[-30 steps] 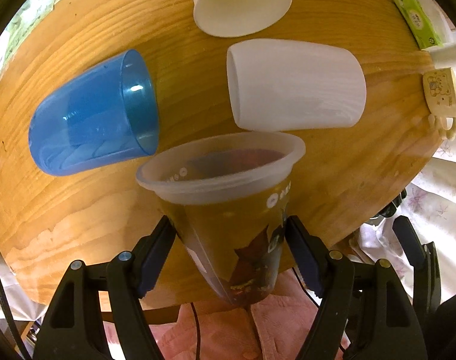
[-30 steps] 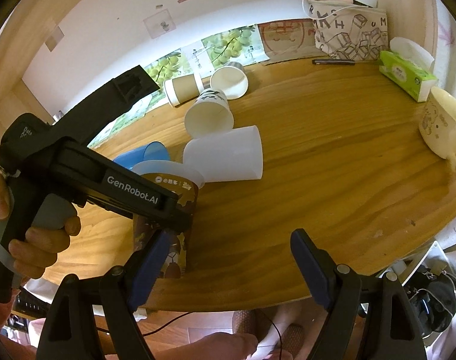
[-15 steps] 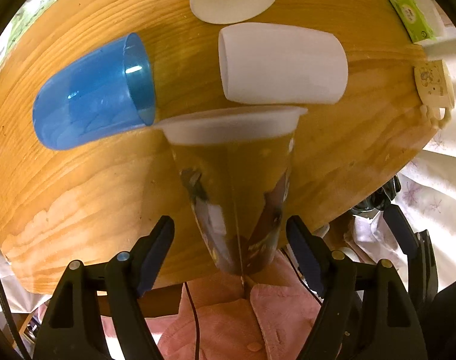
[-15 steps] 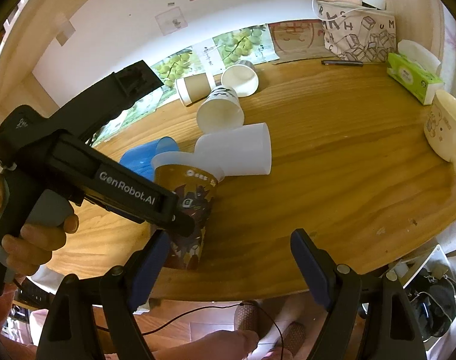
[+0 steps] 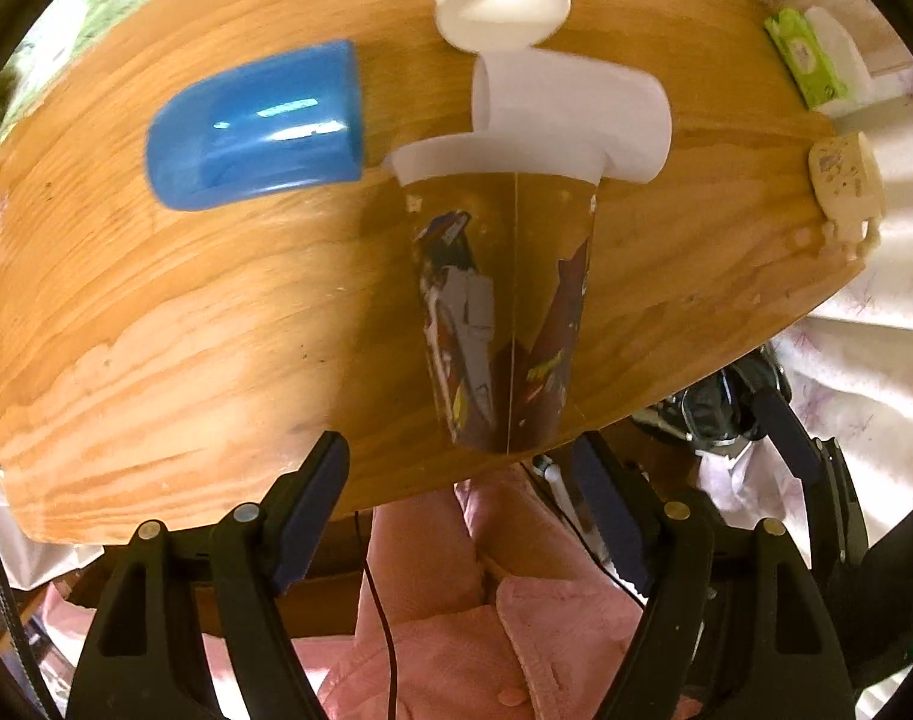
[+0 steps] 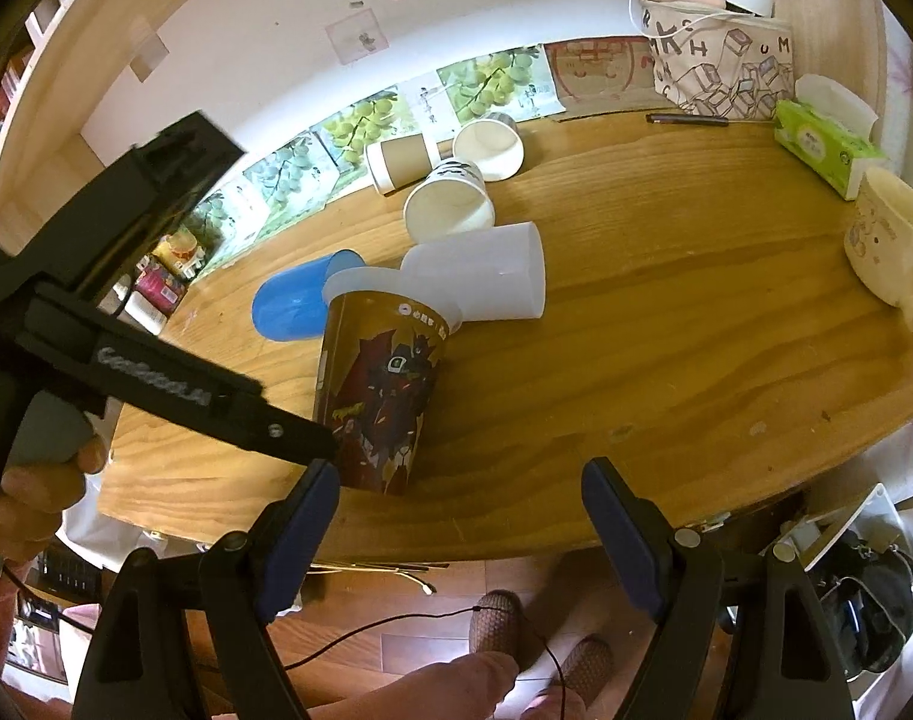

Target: Flip cup upright

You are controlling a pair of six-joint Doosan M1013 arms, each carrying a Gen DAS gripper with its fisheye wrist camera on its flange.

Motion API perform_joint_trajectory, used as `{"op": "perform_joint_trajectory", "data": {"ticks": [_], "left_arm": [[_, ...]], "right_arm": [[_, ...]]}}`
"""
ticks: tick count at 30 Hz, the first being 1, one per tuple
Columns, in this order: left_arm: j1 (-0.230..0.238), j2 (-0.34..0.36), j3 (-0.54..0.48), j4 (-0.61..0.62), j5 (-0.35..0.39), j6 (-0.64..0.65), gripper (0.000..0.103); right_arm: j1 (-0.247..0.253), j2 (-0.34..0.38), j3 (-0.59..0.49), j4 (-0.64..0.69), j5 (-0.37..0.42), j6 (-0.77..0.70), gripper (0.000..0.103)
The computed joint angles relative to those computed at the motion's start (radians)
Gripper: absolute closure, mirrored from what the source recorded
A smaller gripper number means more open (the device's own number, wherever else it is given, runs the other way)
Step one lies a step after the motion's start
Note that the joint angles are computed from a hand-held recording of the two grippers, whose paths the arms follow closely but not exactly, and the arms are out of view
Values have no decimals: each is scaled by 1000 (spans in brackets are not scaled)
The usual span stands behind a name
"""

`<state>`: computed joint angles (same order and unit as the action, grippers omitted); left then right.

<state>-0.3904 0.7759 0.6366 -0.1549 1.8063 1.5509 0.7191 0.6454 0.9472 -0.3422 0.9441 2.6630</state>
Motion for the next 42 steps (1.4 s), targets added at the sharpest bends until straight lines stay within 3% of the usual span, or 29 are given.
{"op": "perform_joint_trajectory", "data": {"ticks": [10,15,22,36,42], "left_arm": [[17,-205,283,95,-391,-30,23],[22,-262,375,140,-523,-59,23],[28,-370,553,220,-794,-232,23],[53,-431,657,366,-951,-501,23],[60,-420,652,386,-954,-474,23]], "right_arm": [[11,-4,-10,-49,-14,17,19],[16,4,-27,-81,-26,5,19],[11,8,-36,-80,-83,15,19],[1,81,-143,-100,-76,44,19],[-3,134,-220,-67,-38,25,19]]}}
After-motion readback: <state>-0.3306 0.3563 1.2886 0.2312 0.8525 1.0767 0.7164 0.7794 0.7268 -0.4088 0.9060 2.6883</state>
